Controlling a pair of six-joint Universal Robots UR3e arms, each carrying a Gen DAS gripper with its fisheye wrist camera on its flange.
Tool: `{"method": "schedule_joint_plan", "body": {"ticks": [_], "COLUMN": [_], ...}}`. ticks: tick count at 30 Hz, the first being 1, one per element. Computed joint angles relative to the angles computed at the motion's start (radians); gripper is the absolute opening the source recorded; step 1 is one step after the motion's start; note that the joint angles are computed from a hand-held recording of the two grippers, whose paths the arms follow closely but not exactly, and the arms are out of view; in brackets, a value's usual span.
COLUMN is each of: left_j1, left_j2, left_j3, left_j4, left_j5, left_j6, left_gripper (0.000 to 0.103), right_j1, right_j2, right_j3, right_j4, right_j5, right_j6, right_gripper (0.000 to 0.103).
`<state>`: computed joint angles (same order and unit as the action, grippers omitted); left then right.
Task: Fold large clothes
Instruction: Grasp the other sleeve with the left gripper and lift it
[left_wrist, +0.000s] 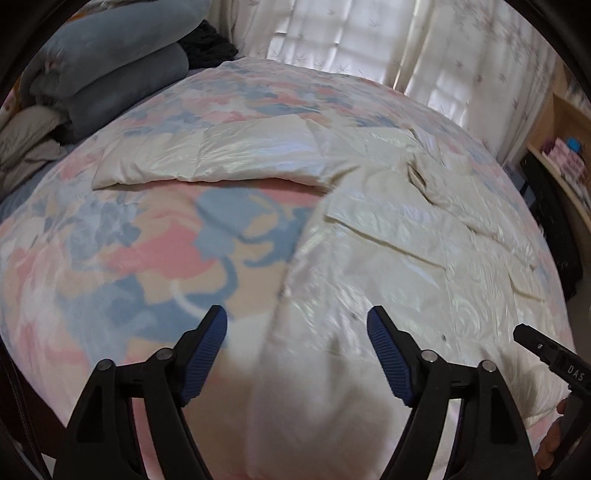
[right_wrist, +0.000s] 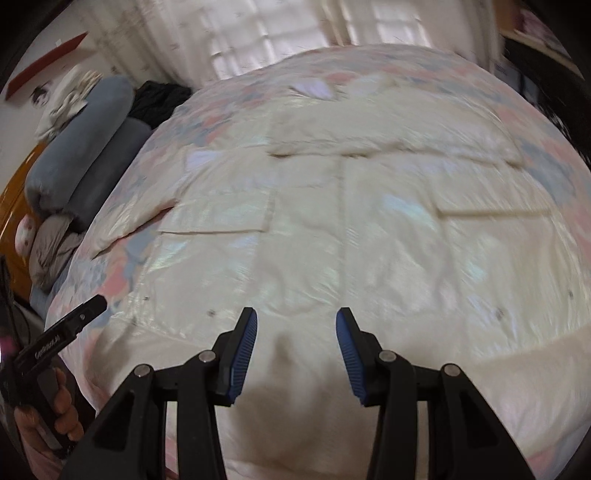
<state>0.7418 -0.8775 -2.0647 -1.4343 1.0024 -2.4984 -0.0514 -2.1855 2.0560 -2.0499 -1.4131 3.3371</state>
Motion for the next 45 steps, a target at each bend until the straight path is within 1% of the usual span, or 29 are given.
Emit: {"method": "schedule_joint_plan", "body": {"ticks": [3, 6, 7, 9, 11, 14, 16, 17, 20, 23, 24, 25, 27, 29, 31, 32, 33, 34, 36, 38, 40, 41, 43, 45], "left_j1": [0.056, 0.080, 0.085, 0.081, 0.077, 0.059, 0.046, 0.046, 0.057, 0.051, 0.046, 0.039, 0.025, -0.009, -0.034, -0.049, -0.073, -0.121, -0.165, -0.201, -0.262, -0.269, -0.333, -0.387], "left_j2": [-0.117, -0.266, -0.344, -0.496, -0.680, -0.896, -1.020, -1.083, -1.208, -1.285, -1.305, -1.326, -1.351, -1.366, -1.370, -1.352, -1.327, -1.289, -1.227, -1.152, -1.089, -1.049, -1.015, -0.997], "left_j3": [0.036, 0.085, 0.114, 0.181, 0.274, 0.407, 0.508, 0.560, 0.653, 0.720, 0.740, 0.761, 0.780, 0.810, 0.840, 0.838, 0.841, 0.845, 0.854, 0.880, 0.958, 0.968, 1.077, 1.210], "left_j4": [0.015, 0.078, 0.111, 0.180, 0.254, 0.326, 0.338, 0.343, 0.393, 0.465, 0.488, 0.510, 0.571, 0.622, 0.634, 0.647, 0.652, 0.667, 0.668, 0.632, 0.559, 0.534, 0.453, 0.326], "left_j5": [-0.065, -0.114, -0.137, -0.154, -0.182, -0.188, -0.173, -0.181, -0.228, -0.235, -0.226, -0.216, -0.181, -0.079, 0.000, 0.042, 0.102, 0.191, 0.250, 0.257, 0.295, 0.302, 0.337, 0.327], "left_j6": [0.018, -0.016, -0.036, -0.105, -0.179, -0.277, -0.347, -0.376, -0.447, -0.521, -0.546, -0.573, -0.619, -0.650, -0.649, -0.638, -0.622, -0.594, -0.548, -0.500, -0.477, -0.457, -0.429, -0.412], "left_gripper": [0.079, 0.079, 0.079, 0.079, 0.079, 0.079, 0.079, 0.079, 0.079, 0.079, 0.078, 0.074, 0.061, 0.027, 0.011, 0.007, 0.006, 0.005, 0.005, 0.005, 0.005, 0.005, 0.005, 0.005], "right_j1": [0.095, 0.157, 0.171, 0.195, 0.216, 0.244, 0.273, 0.282, 0.316, 0.342, 0.345, 0.348, 0.352, 0.348, 0.342, 0.337, 0.333, 0.325, 0.308, 0.283, 0.253, 0.227, 0.183, 0.118], "right_j2": [0.161, 0.331, 0.383, 0.484, 0.603, 0.746, 0.860, 0.898, 1.032, 1.158, 1.184, 1.216, 1.261, 1.270, 1.260, 1.242, 1.234, 1.209, 1.152, 1.076, 1.001, 0.942, 0.853, 0.739], "right_j3": [-0.075, -0.181, -0.219, -0.298, -0.403, -0.551, -0.683, -0.727, -0.891, -1.035, -1.061, -1.093, -1.146, -1.140, -1.106, -1.072, -1.060, -1.023, -0.946, -0.849, -0.759, -0.693, -0.601, -0.492], "right_j4": [-0.092, -0.156, -0.173, -0.204, -0.228, -0.232, -0.218, -0.213, -0.197, -0.184, -0.181, -0.176, -0.157, -0.162, -0.178, -0.190, -0.192, -0.202, -0.229, -0.267, -0.296, -0.316, -0.337, -0.356], "right_j5": [-0.046, -0.060, -0.062, -0.069, -0.074, -0.077, -0.092, -0.099, -0.138, -0.175, -0.183, -0.188, -0.195, -0.182, -0.169, -0.159, -0.152, -0.141, -0.126, -0.112, -0.098, -0.085, -0.064, -0.028], "right_j6": [0.038, 0.064, 0.070, 0.077, 0.090, 0.100, 0.100, 0.096, 0.091, 0.094, 0.099, 0.106, 0.120, 0.130, 0.139, 0.141, 0.142, 0.142, 0.138, 0.134, 0.131, 0.129, 0.123, 0.111], "right_gripper": [0.045, 0.045, 0.045, 0.045, 0.045, 0.044, 0.044, 0.044, 0.044, 0.044, 0.044, 0.044, 0.044, 0.044, 0.044, 0.044, 0.044, 0.044, 0.044, 0.044, 0.044, 0.044, 0.044, 0.044]}}
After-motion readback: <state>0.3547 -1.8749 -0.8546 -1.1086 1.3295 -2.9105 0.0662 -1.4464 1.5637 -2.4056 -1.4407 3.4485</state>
